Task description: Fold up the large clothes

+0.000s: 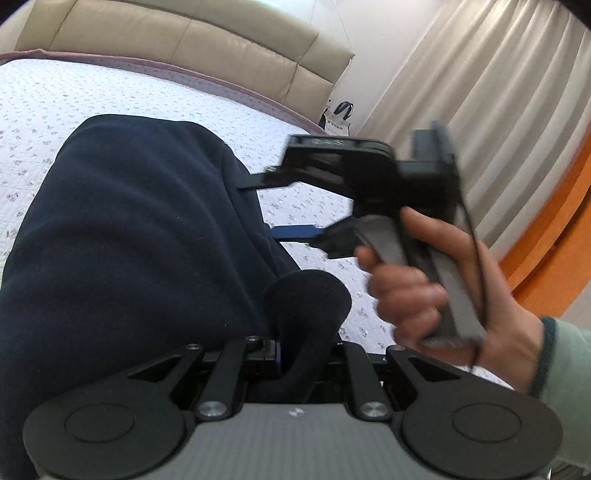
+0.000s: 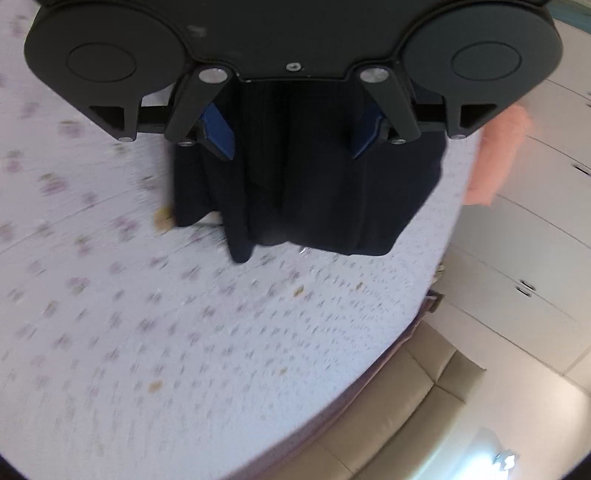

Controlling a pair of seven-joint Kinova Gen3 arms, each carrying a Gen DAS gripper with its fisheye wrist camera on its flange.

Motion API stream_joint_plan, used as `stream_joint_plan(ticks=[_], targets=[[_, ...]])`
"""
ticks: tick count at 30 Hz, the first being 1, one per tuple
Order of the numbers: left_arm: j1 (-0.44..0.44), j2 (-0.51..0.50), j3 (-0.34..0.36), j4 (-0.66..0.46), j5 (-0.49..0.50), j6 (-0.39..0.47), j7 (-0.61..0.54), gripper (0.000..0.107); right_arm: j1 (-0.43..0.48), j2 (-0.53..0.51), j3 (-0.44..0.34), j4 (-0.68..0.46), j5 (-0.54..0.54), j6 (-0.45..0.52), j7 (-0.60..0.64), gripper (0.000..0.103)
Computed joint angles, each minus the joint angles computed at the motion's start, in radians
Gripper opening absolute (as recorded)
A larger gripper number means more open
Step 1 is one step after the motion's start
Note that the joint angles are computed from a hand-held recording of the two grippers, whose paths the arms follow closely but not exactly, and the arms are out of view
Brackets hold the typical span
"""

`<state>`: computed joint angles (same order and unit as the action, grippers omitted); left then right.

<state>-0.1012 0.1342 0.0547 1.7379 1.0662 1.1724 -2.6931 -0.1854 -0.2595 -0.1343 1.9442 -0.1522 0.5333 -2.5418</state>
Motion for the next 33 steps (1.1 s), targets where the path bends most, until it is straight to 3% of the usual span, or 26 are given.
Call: stream_joint_plan(ticks=[1,3,4,5,7,11,13,16,19,21,22,23,25,26,28,30,31,32,33], targets=[[-0.002,0.005,0.002,-0.010,-0.007,0.007,0.007,0.014,-0.046,0.008,0.046,0.010,-0.041,-0.027,0.031,0.081],[0.011,0.010,-0.016,-0.015,0.004,0.019,0.002,0.014,-0.092,0.027,0.087,0.006,-0.078,-0.034,0.096,0.050],[0.035,0.010,-0.050,-0.018,0.013,0.034,-0.001,0.014,-0.091,0.031,0.080,-0.001,-0.072,-0.036,0.105,0.025],[0.071,0.014,-0.090,-0.023,0.029,0.045,-0.004,0.014,-0.073,0.028,0.055,-0.005,-0.055,-0.042,0.097,0.021],[0.098,0.009,-0.124,-0.017,0.064,0.056,-0.024,0.014,0.006,0.012,-0.034,-0.039,0.019,-0.014,0.059,0.019],[0.110,0.017,-0.103,-0.033,0.112,0.078,-0.057,0.014,0.151,-0.048,-0.194,-0.113,0.178,0.094,-0.016,0.018],[0.125,0.027,-0.084,-0.040,0.104,0.066,-0.055,0.014,0.153,-0.045,-0.213,-0.133,0.247,0.152,-0.057,0.018],[0.142,0.042,-0.025,-0.030,0.036,-0.024,-0.017,0.014,0.145,0.000,-0.243,-0.131,0.310,0.216,-0.134,0.019],[0.150,0.024,-0.010,-0.011,-0.032,-0.050,-0.061,0.018,0.132,0.026,-0.262,-0.100,0.342,0.231,-0.211,0.045],[0.074,0.022,0.053,-0.016,-0.044,0.014,-0.079,0.042,0.109,0.005,-0.250,-0.095,0.359,0.241,-0.265,0.056],[0.027,0.023,0.086,-0.019,-0.047,0.054,-0.074,0.044,0.103,-0.008,-0.248,-0.104,0.366,0.271,-0.286,0.067],[-0.019,0.023,0.121,-0.021,-0.056,0.095,-0.065,0.044,0.100,-0.023,-0.255,-0.121,0.381,0.311,-0.305,0.070],[-0.081,0.026,0.151,-0.048,-0.098,0.176,-0.051,0.042,0.112,-0.057,-0.288,-0.156,0.398,0.393,-0.295,0.070],[-0.096,0.024,0.138,-0.065,-0.105,0.217,-0.044,0.032,0.141,-0.073,-0.331,-0.181,0.404,0.433,-0.280,0.070],[-0.102,0.022,0.063,-0.101,-0.072,0.291,0.003,0.032,0.145,-0.101,-0.393,-0.233,0.416,0.515,-0.260,0.070],[-0.089,0.015,-0.030,-0.112,-0.001,0.310,0.032,0.032,0.086,-0.090,-0.444,-0.286,0.468,0.596,-0.294,0.066],[-0.070,0.017,-0.076,-0.122,0.031,0.295,0.041,0.032,0.070,-0.070,-0.490,-0.310,0.507,0.636,-0.324,0.054],[-0.040,0.021,-0.122,-0.125,0.065,0.263,0.047,0.032,0.047,-0.043,-0.536,-0.335,0.548,0.676,-0.356,0.036],[-0.004,0.026,-0.160,-0.123,0.087,0.223,0.051,0.032,0.026,-0.007,-0.583,-0.358,0.588,0.717,-0.393,0.026]])
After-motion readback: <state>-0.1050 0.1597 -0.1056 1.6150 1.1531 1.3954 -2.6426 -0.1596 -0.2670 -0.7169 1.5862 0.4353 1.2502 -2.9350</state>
